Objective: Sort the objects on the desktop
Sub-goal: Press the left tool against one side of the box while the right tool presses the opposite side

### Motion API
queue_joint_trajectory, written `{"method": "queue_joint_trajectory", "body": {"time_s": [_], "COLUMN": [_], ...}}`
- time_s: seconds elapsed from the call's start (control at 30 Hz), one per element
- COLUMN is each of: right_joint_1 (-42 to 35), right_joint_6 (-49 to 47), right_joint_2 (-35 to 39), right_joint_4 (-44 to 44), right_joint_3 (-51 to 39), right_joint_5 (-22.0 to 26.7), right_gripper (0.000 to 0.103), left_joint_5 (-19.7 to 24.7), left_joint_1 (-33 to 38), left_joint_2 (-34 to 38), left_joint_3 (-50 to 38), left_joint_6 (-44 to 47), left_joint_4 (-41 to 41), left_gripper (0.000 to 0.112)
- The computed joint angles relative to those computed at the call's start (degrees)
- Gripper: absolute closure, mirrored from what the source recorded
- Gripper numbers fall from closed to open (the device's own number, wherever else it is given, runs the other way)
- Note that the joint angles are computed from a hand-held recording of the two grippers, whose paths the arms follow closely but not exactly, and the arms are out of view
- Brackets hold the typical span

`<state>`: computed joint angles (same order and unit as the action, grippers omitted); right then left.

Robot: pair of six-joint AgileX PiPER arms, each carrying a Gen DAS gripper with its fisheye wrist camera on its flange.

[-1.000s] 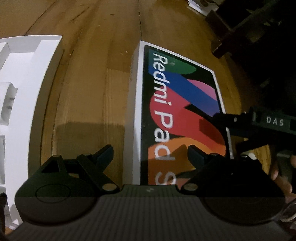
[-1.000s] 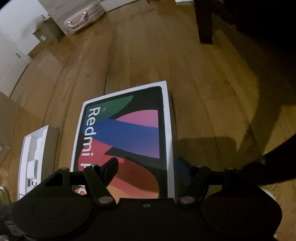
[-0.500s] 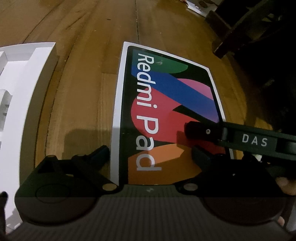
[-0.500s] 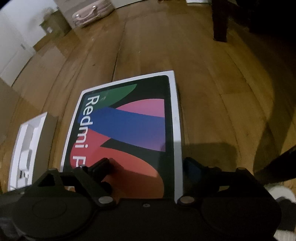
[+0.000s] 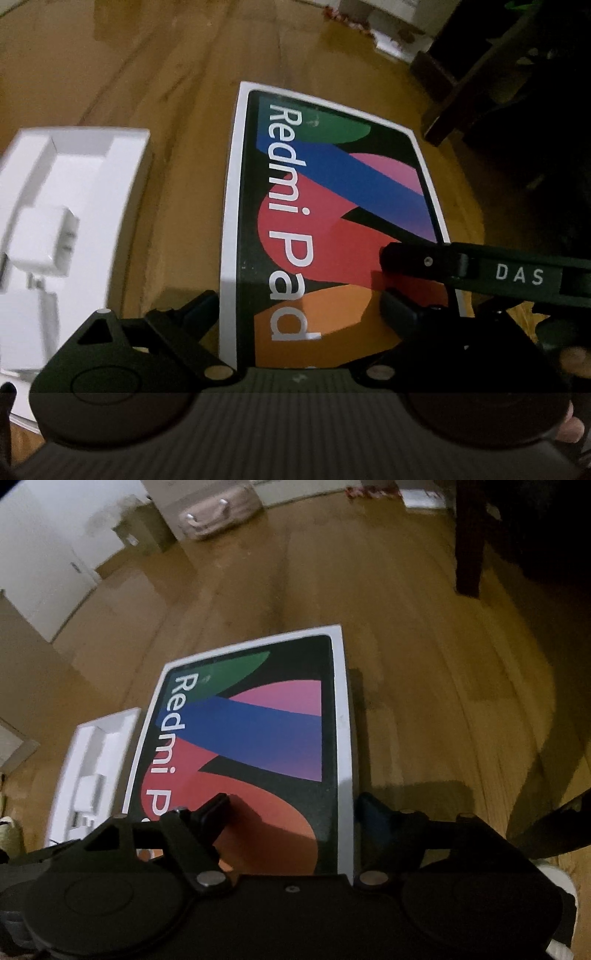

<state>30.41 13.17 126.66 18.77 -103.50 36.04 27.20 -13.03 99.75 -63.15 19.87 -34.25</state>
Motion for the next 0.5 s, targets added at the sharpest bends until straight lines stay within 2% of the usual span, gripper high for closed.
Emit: {"method": "queue_joint_trajectory", "body": {"time_s": [0.2,0.33,0.5], "right_joint_1": [0.3,1.6,4.0], "right_joint_6": [-5.7,-5.6,-5.8], "right_joint_2": [-2.4,-0.5,2.5], "right_joint_4": [6.1,8.7,11.8], "right_joint_3": [2.8,-2.7,-10.1], "right_joint_5": [-2.4,1.7,2.4], "right_gripper": [0.025,0.025,0.025], "left_joint_5": [1.9,4.7,7.0], "left_joint_1": [2.1,5.5,11.3], "left_joint_2": [-4.1,-7.8,-10.5], "left_joint_3": [0.6,-0.2,-1.9], "left_joint_6": [-2.7,-6.0,-3.2], "left_joint_4": [6.4,13.1,15.7], "left_gripper": [0.018,0.018,0.018]}}
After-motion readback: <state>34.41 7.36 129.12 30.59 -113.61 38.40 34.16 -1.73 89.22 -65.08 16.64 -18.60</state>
